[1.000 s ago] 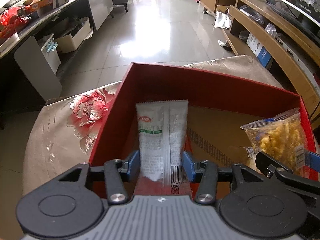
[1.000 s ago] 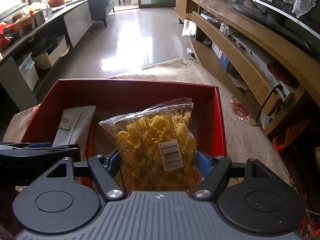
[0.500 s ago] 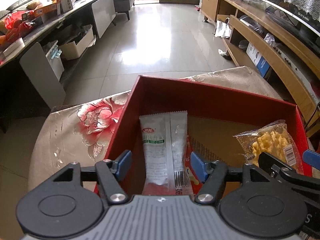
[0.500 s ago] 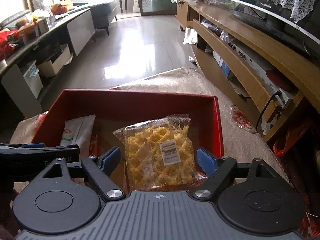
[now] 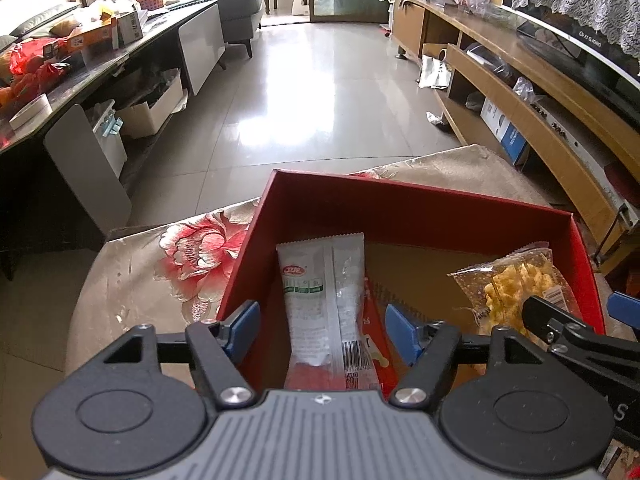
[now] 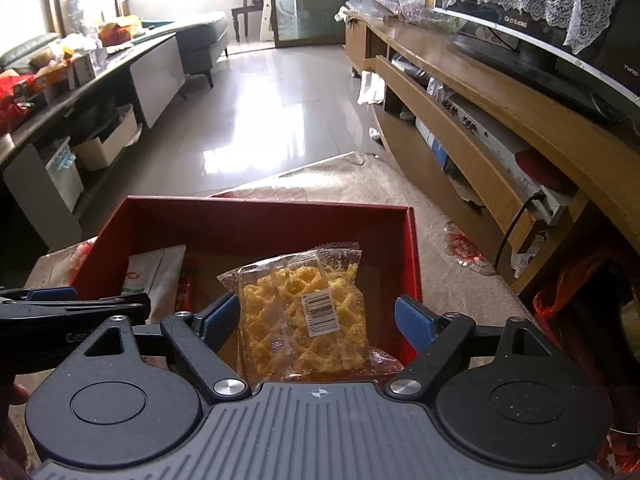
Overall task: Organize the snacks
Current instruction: 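Open the left tool to drop the silver packet while the right tool releases the waffle bag, then move the left tool down to the blue-and-white packet on the table and grasp it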
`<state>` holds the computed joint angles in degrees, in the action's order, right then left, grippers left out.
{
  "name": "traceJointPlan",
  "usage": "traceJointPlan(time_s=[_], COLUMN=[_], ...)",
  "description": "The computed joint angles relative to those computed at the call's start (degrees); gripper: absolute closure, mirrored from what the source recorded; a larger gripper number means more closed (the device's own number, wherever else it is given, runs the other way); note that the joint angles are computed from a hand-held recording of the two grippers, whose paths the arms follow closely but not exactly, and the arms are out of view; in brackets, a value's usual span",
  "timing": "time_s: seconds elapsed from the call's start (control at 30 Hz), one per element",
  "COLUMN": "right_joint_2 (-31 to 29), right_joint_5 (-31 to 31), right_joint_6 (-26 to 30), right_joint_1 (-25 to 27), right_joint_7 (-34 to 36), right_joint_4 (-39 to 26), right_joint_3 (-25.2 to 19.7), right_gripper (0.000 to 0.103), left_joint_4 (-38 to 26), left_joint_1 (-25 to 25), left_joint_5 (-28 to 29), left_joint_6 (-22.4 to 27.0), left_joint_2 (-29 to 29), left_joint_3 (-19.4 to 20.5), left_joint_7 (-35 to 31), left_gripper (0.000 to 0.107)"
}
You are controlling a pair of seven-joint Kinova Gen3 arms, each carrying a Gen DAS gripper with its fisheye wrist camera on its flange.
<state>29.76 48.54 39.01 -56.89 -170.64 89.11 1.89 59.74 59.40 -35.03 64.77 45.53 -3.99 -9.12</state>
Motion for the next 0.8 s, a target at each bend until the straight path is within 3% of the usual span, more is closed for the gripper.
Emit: traceJointPlan(time_s=[0.8], right_joint_2=[-4.19], right_joint_5=[3.74], right_joint_6=[2.51], right_joint_1=[-1.76], right_joint_7=[-4.86], right_joint_4=[5.25], right_joint_3=[-3.28], right_gripper=[0.012], left_joint_4=[9.31], left_joint_1=[3.48], left_joint_5=[-3.07], left_joint_6=[-2.2], left_joint_2=[-5.48], left_joint_3=[1.7], left_joint_7=[6.44], left_gripper=[0.035])
